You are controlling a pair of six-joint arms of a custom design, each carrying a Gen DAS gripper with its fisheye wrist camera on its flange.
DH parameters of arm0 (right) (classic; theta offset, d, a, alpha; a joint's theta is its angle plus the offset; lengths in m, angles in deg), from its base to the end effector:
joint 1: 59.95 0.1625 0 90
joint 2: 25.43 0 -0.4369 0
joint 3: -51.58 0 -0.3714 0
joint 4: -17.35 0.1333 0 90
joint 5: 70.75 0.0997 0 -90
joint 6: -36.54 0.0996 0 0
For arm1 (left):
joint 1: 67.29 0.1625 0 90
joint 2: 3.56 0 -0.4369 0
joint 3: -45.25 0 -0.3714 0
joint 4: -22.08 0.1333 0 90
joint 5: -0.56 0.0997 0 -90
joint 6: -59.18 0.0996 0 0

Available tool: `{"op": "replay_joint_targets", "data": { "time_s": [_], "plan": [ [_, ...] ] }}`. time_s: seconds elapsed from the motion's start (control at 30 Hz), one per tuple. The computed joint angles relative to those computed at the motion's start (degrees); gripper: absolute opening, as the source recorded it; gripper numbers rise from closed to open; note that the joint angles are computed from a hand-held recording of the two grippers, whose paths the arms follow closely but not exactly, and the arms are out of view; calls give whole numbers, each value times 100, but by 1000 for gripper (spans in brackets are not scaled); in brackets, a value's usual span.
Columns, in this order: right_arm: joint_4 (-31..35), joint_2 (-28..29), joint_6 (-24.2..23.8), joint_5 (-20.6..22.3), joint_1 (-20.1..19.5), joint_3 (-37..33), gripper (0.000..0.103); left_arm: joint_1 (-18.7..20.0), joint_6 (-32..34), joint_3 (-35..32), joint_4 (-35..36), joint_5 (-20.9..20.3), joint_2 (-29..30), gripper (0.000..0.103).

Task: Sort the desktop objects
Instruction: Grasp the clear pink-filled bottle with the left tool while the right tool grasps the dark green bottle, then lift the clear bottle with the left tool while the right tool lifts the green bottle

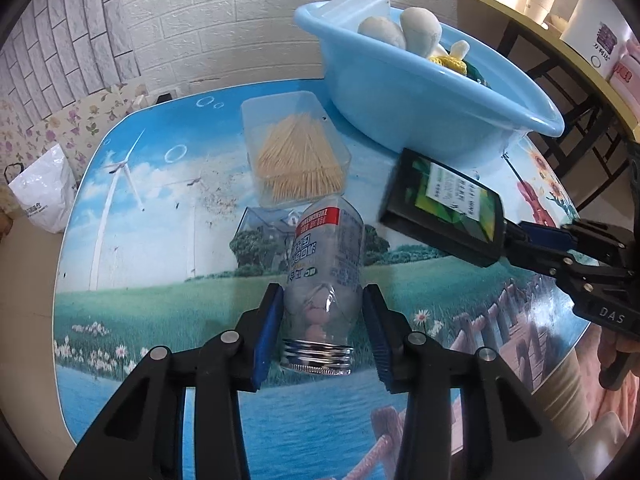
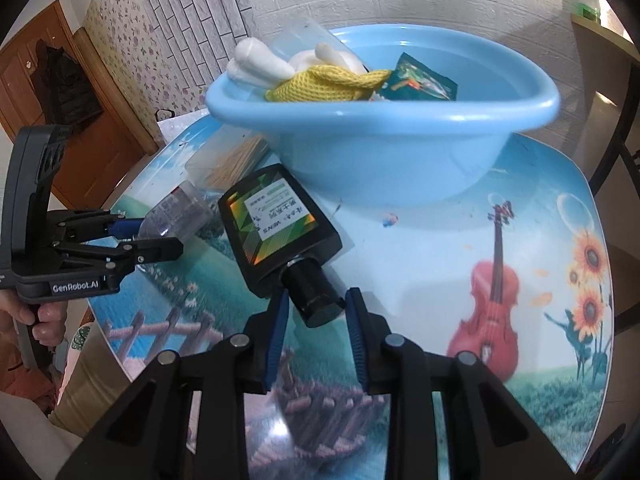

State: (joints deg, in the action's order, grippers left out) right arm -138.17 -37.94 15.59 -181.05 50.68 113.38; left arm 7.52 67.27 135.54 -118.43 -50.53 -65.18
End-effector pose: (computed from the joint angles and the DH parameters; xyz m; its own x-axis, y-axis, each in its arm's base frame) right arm 0.3710 -0.7051 -0.0862 -0.7307 -0.5451 0.4110 -0.6420 0.7535 -0.1419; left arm 0.0174 -0.6833 0.3339 -0.7699 0.1047 -0.6296 0.3551 0.8899 -0.2863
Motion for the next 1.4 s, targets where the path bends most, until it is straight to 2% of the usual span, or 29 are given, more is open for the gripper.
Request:
{"op": "replay_joint_targets", "data": {
  "time_s": [0.47, 0.8, 1.0, 1.23, 1.4],
  "plan": [
    [-562, -522, 337, -177, -107, 876, 28, -92, -69, 220, -76, 225, -91, 40],
    [-1012, -836, 613, -559, -222, 1359, 28, -107, -49, 285, -168, 272, -105, 40],
    [-1310, -921, 818, -966, -247, 1509, 28, -103, -25, 312, -206, 252, -124, 40],
    [-1361, -944, 974, -1235, -201, 1580, 28, -125, 84, 359, -360, 311, -103, 40],
    [-1370, -935, 1052, -1175, -172, 1618, 31, -105, 198, 352, -419, 309, -93, 40]
  ]
}}
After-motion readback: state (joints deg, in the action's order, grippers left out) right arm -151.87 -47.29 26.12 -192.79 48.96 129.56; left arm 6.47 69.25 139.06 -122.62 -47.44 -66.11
